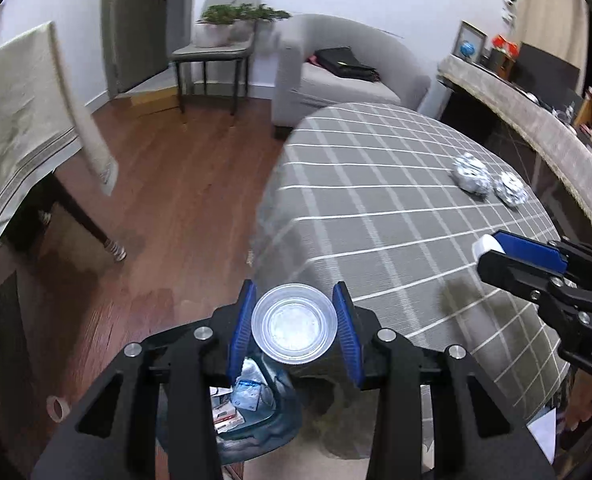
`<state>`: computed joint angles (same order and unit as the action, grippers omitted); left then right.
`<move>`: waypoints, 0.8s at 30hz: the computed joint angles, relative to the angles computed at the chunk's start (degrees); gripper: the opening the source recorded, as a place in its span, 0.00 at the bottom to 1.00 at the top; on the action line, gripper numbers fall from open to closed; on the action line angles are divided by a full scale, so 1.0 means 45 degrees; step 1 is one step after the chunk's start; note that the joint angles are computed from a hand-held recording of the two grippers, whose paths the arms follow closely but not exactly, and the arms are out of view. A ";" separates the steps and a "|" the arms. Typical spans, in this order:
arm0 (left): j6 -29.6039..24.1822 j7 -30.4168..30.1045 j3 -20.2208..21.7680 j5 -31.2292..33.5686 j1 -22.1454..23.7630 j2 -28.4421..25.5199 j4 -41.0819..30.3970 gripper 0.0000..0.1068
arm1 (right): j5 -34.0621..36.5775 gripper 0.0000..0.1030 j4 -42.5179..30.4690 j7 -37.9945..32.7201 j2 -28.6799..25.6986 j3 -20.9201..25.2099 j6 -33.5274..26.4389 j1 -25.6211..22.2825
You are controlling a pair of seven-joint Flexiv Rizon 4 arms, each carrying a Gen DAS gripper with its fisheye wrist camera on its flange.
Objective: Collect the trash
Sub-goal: 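Carry the clear cup and white lid over the teal bin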
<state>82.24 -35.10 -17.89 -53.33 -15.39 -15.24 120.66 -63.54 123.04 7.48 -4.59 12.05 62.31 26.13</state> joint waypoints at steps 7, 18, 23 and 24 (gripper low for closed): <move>-0.0082 -0.0394 0.0632 0.0682 0.0405 -0.0223 0.0210 0.39 | -0.0471 0.29 -0.1071 -0.0021 -0.0838 -0.0247 0.0222 0.0363; -0.1422 -0.3234 0.1812 0.4573 0.1071 -0.1502 -0.0158 0.39 | 0.0594 0.29 -0.2766 -0.1286 -0.2677 -0.0822 0.0697 0.1309; -0.1944 -0.4121 0.2145 0.6106 0.1303 -0.2151 -0.0294 0.39 | 0.1501 0.29 -0.3277 -0.2112 -0.3261 -0.1015 0.0742 0.1705; -0.2059 -0.4304 0.2224 0.6368 0.1326 -0.2262 -0.0317 0.39 | 0.1721 0.29 -0.3430 -0.2288 -0.3412 -0.1043 0.0738 0.1783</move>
